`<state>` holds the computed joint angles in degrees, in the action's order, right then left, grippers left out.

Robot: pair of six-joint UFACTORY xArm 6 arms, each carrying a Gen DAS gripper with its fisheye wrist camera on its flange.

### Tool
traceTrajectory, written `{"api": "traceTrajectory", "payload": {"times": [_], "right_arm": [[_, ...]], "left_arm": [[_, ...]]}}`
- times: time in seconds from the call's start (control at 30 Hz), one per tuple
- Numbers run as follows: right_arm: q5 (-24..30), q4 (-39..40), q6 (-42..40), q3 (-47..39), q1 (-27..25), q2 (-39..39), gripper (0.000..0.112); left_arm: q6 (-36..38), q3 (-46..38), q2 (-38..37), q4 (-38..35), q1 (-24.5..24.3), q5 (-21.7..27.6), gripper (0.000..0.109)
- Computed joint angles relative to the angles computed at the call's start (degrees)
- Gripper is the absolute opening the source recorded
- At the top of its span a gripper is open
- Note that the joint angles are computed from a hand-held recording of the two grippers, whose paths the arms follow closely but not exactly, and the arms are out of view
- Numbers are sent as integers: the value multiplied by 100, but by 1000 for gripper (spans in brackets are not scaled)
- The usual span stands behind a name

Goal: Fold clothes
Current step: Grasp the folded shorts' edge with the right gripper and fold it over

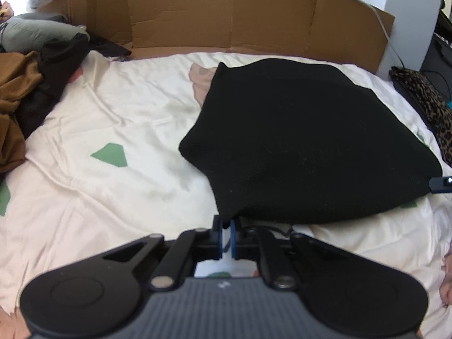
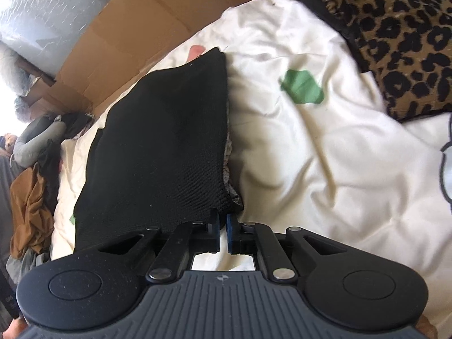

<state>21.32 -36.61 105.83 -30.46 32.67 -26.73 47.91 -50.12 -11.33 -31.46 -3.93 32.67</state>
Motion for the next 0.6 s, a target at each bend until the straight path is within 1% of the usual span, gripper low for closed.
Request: {"api": "traceTrajectory", "payload": {"times": [0.1, 0.13, 0.2, 0.23, 0.3, 0.33, 0.37, 0.43, 0.5, 0.57, 0.6], "right_arm": [[-75, 44, 183, 145, -20, -129, 4], [-174, -46, 350, 228, -44, -198, 6], [-582, -253, 695, 411, -135, -270, 6], [-822, -367, 872, 486, -190, -268, 7], [-1173, -617, 1182, 523, -282, -162, 7], [-1298, -795, 1382, 509, -331, -84, 13], [-1398, -1014, 1625, 478, -384, 6, 26], [-1575, -1548, 2209, 405, -498, 170, 37], [-1691, -2060, 2785, 346, -608, 281, 37], [-1773, -2312, 3080, 318, -690, 378, 37], [-1814, -2566, 3340, 293, -736, 419, 37]], "left_arm": [[-236, -29, -7, 158, 61, 123, 6], [-347, -48, -10, 215, 73, 145, 6], [-614, -18, -53, 352, 92, -23, 7], [-631, -18, -83, 240, 134, -61, 7], [-628, -100, -93, -57, 231, 26, 7], [-654, -159, -75, -136, 267, 120, 7], [-709, -228, -36, -205, 296, 241, 9], [-803, -353, 59, -386, 345, 508, 17], [-978, -404, 123, -449, 332, 573, 33], [-1155, -441, 173, -500, 307, 596, 38], [-1164, -472, 197, -653, 325, 675, 38]]}}
